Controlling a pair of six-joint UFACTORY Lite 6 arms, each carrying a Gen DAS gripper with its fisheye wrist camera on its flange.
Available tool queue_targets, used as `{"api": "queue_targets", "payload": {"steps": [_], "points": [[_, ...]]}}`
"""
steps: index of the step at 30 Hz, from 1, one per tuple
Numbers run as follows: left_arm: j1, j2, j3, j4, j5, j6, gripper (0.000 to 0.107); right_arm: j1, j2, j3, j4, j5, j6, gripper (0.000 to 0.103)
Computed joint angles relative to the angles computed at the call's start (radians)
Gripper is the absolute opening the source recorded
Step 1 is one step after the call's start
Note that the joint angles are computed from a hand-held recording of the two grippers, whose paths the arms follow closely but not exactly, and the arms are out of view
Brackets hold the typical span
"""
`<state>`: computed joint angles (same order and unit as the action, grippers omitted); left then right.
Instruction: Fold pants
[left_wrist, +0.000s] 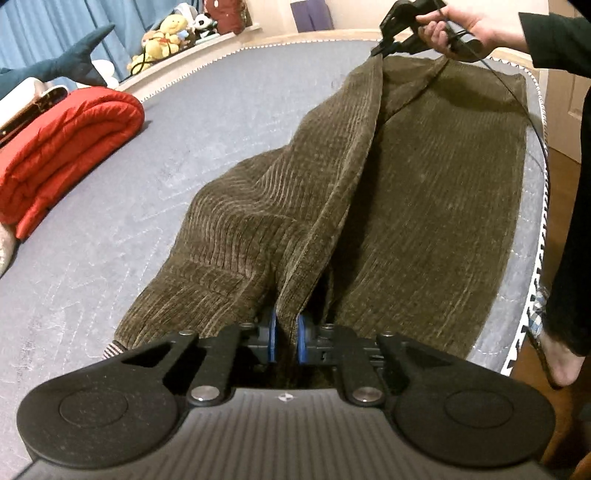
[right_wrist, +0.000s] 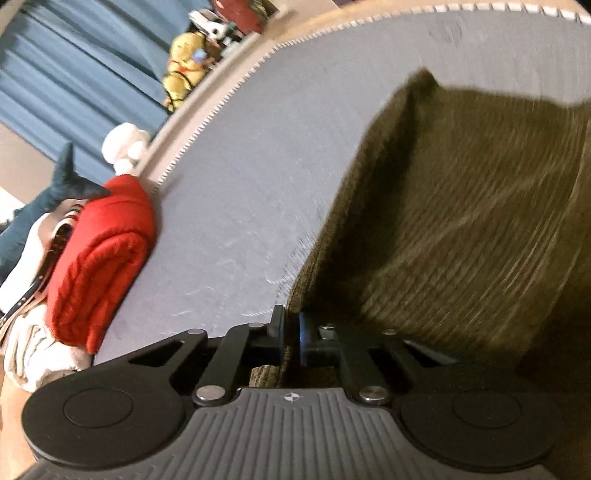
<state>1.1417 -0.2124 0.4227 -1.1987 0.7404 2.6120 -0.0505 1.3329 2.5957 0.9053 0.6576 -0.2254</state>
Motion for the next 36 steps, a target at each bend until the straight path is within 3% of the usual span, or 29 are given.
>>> {"api": "queue_targets", "payload": {"steps": [4, 8, 12, 15, 16, 20, 22, 25, 27, 29, 33, 36], "points": [[0.134, -0.035, 0.030, 0.095, 0.152, -0.021, 0.011, -0.045, -0.309, -0.417, 0.181, -0.036, -0.271, 0.006], [0.318, -0.002, 0.115, 0.259, 0.330, 0.017, 0.011, -0.086, -0.672, -0.798, 0.049, -0.026, -0.273, 0.006], [0.397, 0.034, 0.153, 0.423, 0.326, 0.040, 0.013, -0.079, -1.053, -1.217, -0.327, -0.083, -0.006, 0.005], [0.420, 0.000, 0.117, 0.484, 0.305, 0.075, 0.024, -0.134, -1.199, -1.473, -0.374, -0.156, -0.012, 0.007], [0.446, -0.005, 0.128, 0.502, 0.353, 0.080, 0.032, -0.189, -1.188, -1.494, -0.306, -0.139, -0.052, 0.007], [0.497, 0.025, 0.252, 0.440, 0.635, -0.025, 0.042, -0.346, -1.124, -1.442, -0.053, -0.179, -0.240, 0.009], [0.477, 0.002, 0.282, 0.341, 0.697, -0.129, 0.052, -0.378, -1.073, -1.375, 0.074, -0.214, -0.358, 0.010], [0.351, -0.072, 0.318, 0.191, 0.623, -0.423, 0.062, -0.447, -0.939, -1.251, 0.231, -0.213, -0.462, 0.019], [0.234, -0.101, 0.345, 0.127, 0.514, -0.633, 0.062, -0.474, -0.805, -1.124, 0.238, -0.159, -0.420, 0.027], [0.137, -0.102, 0.368, 0.087, 0.448, -0.790, 0.061, -0.479, -0.668, -0.996, 0.186, -0.128, -0.330, 0.027], [0.040, -0.129, 0.212, 0.049, 0.504, -0.708, 0.056, -0.459, -0.550, -0.912, 0.119, -0.154, -0.263, 0.035], [-0.161, -0.302, -0.022, 0.151, 0.335, -0.570, 0.049, -0.431, -0.505, -0.879, 0.122, -0.194, -0.248, 0.037]]}}
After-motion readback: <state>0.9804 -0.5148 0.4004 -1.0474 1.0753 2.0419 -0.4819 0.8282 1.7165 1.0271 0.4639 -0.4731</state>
